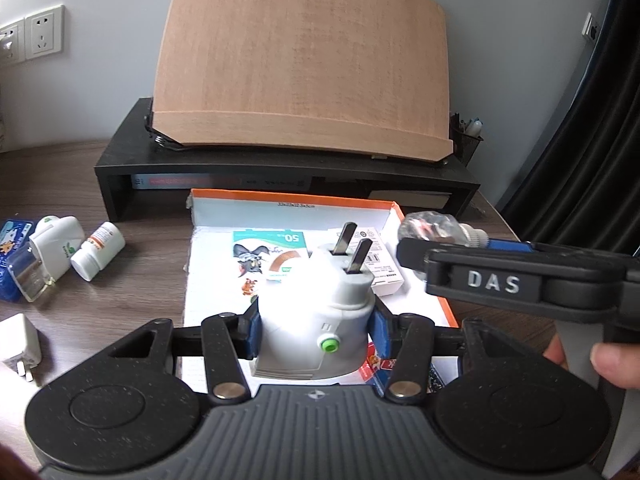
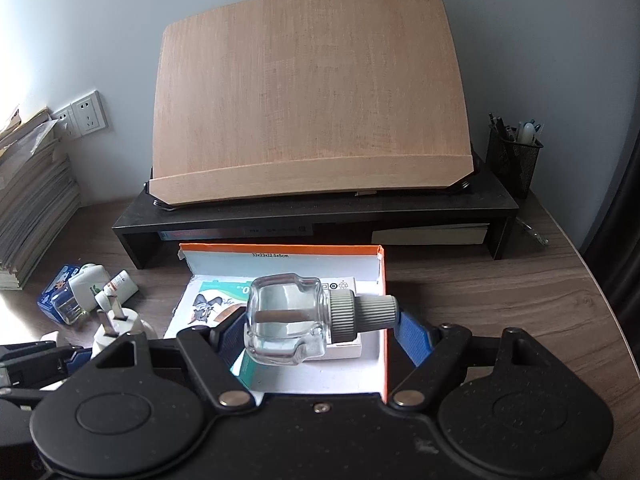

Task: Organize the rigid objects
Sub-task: 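Lower the plug adapter and refill bottle into the white box and open both tools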

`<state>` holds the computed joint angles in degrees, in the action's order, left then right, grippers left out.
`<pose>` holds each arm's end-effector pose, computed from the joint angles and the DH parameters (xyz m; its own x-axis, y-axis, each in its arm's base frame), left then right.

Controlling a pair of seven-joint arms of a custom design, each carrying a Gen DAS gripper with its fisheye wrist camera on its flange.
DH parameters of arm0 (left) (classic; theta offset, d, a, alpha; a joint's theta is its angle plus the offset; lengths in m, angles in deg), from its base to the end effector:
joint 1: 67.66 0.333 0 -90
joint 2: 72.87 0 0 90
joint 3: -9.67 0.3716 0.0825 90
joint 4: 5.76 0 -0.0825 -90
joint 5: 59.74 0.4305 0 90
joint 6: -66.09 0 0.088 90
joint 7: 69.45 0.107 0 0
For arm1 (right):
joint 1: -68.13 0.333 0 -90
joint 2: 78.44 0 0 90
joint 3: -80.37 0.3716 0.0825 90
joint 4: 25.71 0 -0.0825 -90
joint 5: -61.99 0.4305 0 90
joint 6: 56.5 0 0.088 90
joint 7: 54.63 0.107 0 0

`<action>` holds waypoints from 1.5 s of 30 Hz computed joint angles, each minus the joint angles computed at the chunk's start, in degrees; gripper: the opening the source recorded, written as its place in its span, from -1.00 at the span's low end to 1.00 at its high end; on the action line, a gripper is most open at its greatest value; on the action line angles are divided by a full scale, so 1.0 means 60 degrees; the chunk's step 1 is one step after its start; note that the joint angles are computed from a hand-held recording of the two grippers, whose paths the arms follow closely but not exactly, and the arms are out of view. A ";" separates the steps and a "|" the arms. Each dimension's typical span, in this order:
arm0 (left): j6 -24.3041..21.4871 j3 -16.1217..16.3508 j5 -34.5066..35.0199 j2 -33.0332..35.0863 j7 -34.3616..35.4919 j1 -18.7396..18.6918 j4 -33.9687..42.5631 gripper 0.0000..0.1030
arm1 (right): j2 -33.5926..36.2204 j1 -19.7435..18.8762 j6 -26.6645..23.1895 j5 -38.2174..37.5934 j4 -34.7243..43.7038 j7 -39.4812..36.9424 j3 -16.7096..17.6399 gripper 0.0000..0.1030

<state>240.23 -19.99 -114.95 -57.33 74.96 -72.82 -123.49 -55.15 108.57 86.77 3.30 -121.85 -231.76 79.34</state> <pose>0.5889 -0.3085 0.4002 -0.5888 -0.7835 0.1986 -0.6428 0.3049 -0.7027 0.5828 0.4885 0.4370 -0.1565 -0.9825 -0.1014 -0.6440 0.1794 -0.7437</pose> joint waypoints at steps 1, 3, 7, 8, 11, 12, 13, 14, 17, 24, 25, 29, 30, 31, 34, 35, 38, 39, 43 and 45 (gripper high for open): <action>-0.0018 -0.0013 0.0000 0.0028 0.0006 0.0002 0.0018 -0.01 | 0.0039 -0.0054 0.0073 0.0059 0.0027 -0.0095 0.0014 0.80; -0.0004 0.0032 0.0123 0.0076 -0.0111 -0.0069 0.0039 -0.01 | 0.0127 -0.0134 0.0200 0.0183 0.0095 -0.0290 0.0008 0.80; 0.0055 0.0060 0.0434 0.0171 -0.0441 -0.0133 0.0077 -0.01 | 0.0319 -0.0260 0.0517 0.0491 0.0226 -0.0646 -0.0071 0.80; 0.0062 0.0041 0.0508 0.0192 -0.0527 -0.0118 0.0082 -0.01 | 0.0372 -0.0284 0.0611 0.0571 0.0266 -0.0744 -0.0099 0.80; 0.0192 -0.0065 0.0717 0.0273 -0.0781 -0.0059 0.0079 -0.01 | 0.0542 -0.0313 0.0901 0.0744 0.0416 -0.0996 -0.0230 0.80; 0.0215 -0.0064 0.0841 0.0299 -0.0931 -0.0068 0.0079 -0.01 | 0.0591 -0.0315 0.1064 0.0759 0.0454 -0.1023 -0.0292 0.81; 0.0228 -0.0001 0.1048 0.0319 -0.1158 -0.0132 0.0077 -0.01 | 0.0626 -0.0291 0.1226 0.0717 0.0475 -0.0992 -0.0382 0.80; 0.0251 -0.0004 0.1214 0.0342 -0.1319 -0.0138 0.0072 -0.01 | 0.0636 -0.0230 0.1329 0.0621 0.0479 -0.0905 -0.0494 0.80; 0.0324 -0.0210 0.1569 0.0425 -0.1602 0.0006 0.0077 -0.01 | 0.0534 -0.0059 0.1443 0.0258 0.0364 -0.0562 -0.0758 0.83; 0.0410 -0.0817 0.2379 0.0773 -0.2039 0.0378 0.0218 -0.01 | -0.0244 -0.0022 0.0826 -0.0680 -0.0510 0.0665 -0.0687 0.83; 0.0400 -0.0848 0.2541 0.0821 -0.2131 0.0378 0.0240 -0.01 | -0.0369 -0.0073 0.0693 -0.0769 -0.0631 0.0764 -0.0590 0.83; 0.0330 -0.1232 0.2886 0.1048 -0.2283 0.0666 0.0394 0.00 | -0.0802 -0.0204 -0.0036 -0.1152 -0.1018 0.1171 -0.0191 0.83; 0.0312 -0.1219 0.3030 0.1086 -0.2372 0.0639 0.0437 0.00 | -0.0892 -0.0241 -0.0202 -0.1233 -0.1097 0.1269 -0.0086 0.83; 0.0275 -0.1176 0.3166 0.1103 -0.2512 0.0594 0.0472 0.03 | -0.0993 -0.0279 -0.0354 -0.1302 -0.1186 0.1363 0.0016 0.83; 0.0345 -0.1572 0.3143 0.1126 -0.2594 0.0939 0.0447 0.22 | -0.1216 -0.0362 -0.0839 -0.1424 -0.1369 0.1574 0.0315 0.84; 0.0443 -0.1683 0.3153 0.1078 -0.2584 0.1044 0.0375 0.26 | -0.1267 -0.0376 -0.1004 -0.1452 -0.1403 0.1631 0.0404 0.84; 0.0540 -0.1942 0.3233 0.0888 -0.2655 0.1361 0.0177 0.40 | -0.1320 -0.0389 -0.1405 -0.1508 -0.1396 0.1767 0.0629 0.86; 0.0539 -0.1962 0.3251 0.0814 -0.2711 0.1424 0.0118 0.43 | -0.1304 -0.0379 -0.1526 -0.1504 -0.1353 0.1788 0.0690 0.86; 0.0605 -0.2253 0.3000 0.0486 -0.2642 0.1914 -0.0132 0.58 | -0.1154 -0.0288 -0.1706 -0.1560 -0.1068 0.1777 0.0833 0.86; 0.0609 -0.2318 0.2807 0.0314 -0.2534 0.2120 -0.0233 0.61 | -0.1012 -0.0205 -0.1735 -0.1589 -0.0837 0.1728 0.0857 0.87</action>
<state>243.89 -33.90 -98.11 -55.44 59.75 -60.10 -124.89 -61.22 107.34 76.36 -6.24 -126.87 -221.39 84.48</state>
